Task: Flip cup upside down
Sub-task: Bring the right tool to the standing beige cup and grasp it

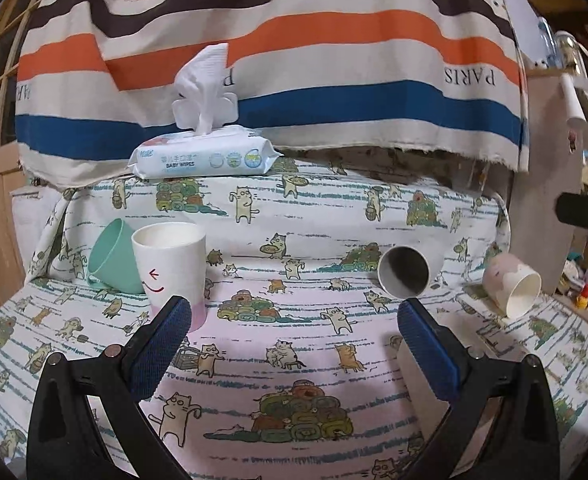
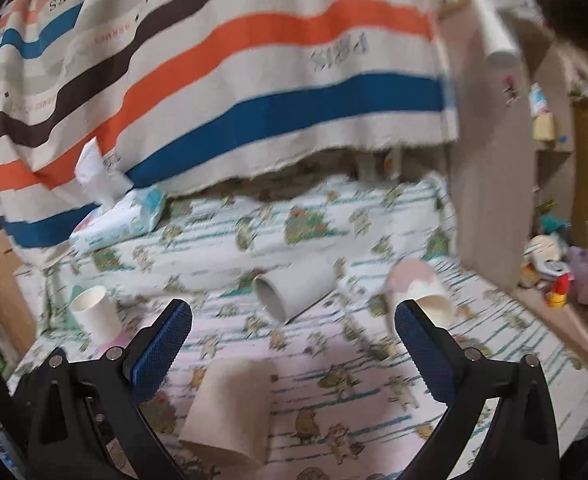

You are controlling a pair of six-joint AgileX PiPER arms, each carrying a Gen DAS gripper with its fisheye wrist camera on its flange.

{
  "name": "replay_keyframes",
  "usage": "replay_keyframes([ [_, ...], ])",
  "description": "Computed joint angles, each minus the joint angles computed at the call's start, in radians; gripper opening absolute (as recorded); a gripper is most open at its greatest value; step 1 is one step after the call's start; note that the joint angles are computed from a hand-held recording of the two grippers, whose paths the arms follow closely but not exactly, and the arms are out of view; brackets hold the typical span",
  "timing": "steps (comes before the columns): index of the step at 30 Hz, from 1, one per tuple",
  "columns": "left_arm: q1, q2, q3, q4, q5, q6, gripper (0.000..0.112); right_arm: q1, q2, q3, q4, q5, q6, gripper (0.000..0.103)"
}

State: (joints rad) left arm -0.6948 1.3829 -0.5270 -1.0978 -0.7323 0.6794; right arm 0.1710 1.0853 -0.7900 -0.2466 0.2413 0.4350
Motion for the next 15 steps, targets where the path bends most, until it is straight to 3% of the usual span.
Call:
replay_keyframes([
  [5, -0.017, 0.014, -0.018, -0.037, -0.011, 0.053, 0.102, 0.017, 0.101, -0.103, 0.113, 0.095, -0.114, 0.102],
  [7, -0.024, 0.019, -0.023, -0.045, -0.017, 0.071, 0.102, 0.035, 0.179, -0.191, 0.115, 0.197, -0.125, 0.102],
  [12, -0.029, 0.021, -0.028, -0.053, -0.017, 0.082, 0.102, 0.003, 0.387, -0.401, 0.411, 0.414, -0.409, 0.102],
  [15, -0.041, 0.024, -0.032, -0.067, -0.028, 0.093, 0.102, -0.001, 0.503, -0.508, 0.476, 0.531, -0.430, 0.102],
])
